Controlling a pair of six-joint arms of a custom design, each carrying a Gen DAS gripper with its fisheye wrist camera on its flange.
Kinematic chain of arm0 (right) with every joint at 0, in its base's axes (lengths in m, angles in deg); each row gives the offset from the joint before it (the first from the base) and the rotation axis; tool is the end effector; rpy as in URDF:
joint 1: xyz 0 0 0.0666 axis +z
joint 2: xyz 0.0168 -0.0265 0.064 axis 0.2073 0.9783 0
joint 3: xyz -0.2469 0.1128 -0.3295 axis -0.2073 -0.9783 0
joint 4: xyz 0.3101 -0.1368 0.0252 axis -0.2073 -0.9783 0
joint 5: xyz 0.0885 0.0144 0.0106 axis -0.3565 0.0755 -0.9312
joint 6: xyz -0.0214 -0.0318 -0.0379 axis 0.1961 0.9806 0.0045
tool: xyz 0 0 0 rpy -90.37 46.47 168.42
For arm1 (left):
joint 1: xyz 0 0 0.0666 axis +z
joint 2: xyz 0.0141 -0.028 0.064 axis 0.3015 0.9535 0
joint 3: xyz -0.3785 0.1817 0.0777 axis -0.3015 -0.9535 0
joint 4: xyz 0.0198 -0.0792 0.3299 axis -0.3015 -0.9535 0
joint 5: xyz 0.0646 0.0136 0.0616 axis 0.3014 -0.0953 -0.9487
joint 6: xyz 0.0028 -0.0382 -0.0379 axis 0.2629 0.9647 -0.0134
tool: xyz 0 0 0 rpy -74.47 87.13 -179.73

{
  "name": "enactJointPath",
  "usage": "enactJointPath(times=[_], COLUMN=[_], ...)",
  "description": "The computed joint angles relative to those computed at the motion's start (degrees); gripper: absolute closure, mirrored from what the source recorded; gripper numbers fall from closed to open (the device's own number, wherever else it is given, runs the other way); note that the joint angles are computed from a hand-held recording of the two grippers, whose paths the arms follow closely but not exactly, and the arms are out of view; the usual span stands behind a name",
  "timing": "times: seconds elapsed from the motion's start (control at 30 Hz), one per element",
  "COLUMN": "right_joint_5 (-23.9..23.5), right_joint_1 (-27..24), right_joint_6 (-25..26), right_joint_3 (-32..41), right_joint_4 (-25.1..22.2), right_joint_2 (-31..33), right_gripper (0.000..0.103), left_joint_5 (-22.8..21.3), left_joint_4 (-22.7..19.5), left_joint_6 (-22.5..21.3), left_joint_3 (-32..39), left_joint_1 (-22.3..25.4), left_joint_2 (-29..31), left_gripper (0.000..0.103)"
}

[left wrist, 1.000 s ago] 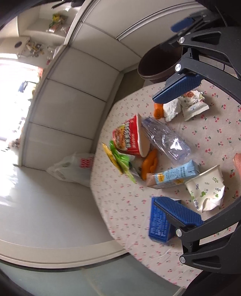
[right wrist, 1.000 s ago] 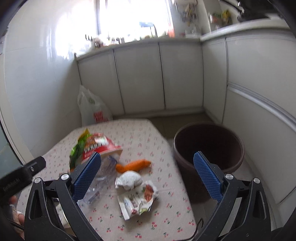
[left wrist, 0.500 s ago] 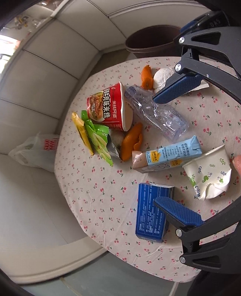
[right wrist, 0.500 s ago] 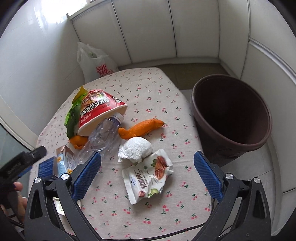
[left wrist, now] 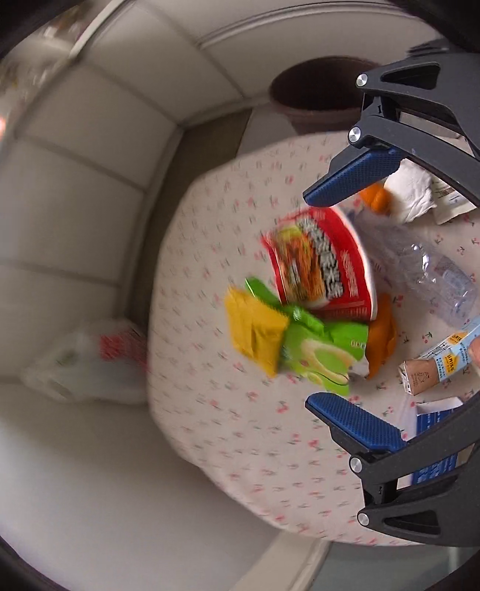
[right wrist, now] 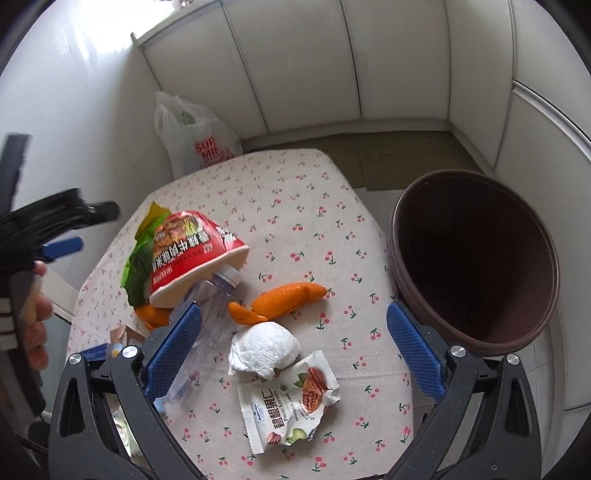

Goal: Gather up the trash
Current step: 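Grasp the yellow snack packet with the left tool while the right tool approaches the green chip bag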

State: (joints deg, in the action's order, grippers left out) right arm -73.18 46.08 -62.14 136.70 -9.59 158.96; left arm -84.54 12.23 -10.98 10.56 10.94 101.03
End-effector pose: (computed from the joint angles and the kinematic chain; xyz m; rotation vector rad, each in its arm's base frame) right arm 0.4462 0.2899 0.3442 0.2413 2.4490 0.2145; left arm 0.5582 -0.0670 0.3835 -0.0635 2.6220 -0.1720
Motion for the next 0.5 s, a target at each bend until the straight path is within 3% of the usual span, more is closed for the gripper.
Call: enactJointPath(times=[0.1,0.17,0.27,0.43,0.5], right_joint_5=[1.21,-0.39,-3.82,-4.85,-5.24], right_joint_1=[-0.46,-1.36,-2.61,-2.66,-2.45], right_joint_6=[0.32,-0.32,-1.73,-1.09,-0.46], right_joint_3=[-0.31,-0.43,-0.54,0.32,0.57], right_joint_4=[1.09,1.82,2.99,3.22,3.3], right_joint_2=[-0.27,-0.31,-0.12,0.6,0.79], right_gripper=[0.007,0.007,0.007,0.007,0.007], left_joint_5=[-1.92,-3.42,-4.41,-5.8,-4.64], left_joint_4=[-0.74,-3.8,-4.75,-9.63,-9.44], left_joint_6=[2.1,2.42,2.55,3.28,3.71], left_joint_3=[3.44,7.52,11.04,16.93,16.66], left_joint_1=[0.73,0.66,0.01,-0.06,0.41], left_joint_2=[3.49,6.62,9.82,14.27,14.59], left_gripper=[0.006,0.007,0.01,0.04,0.054])
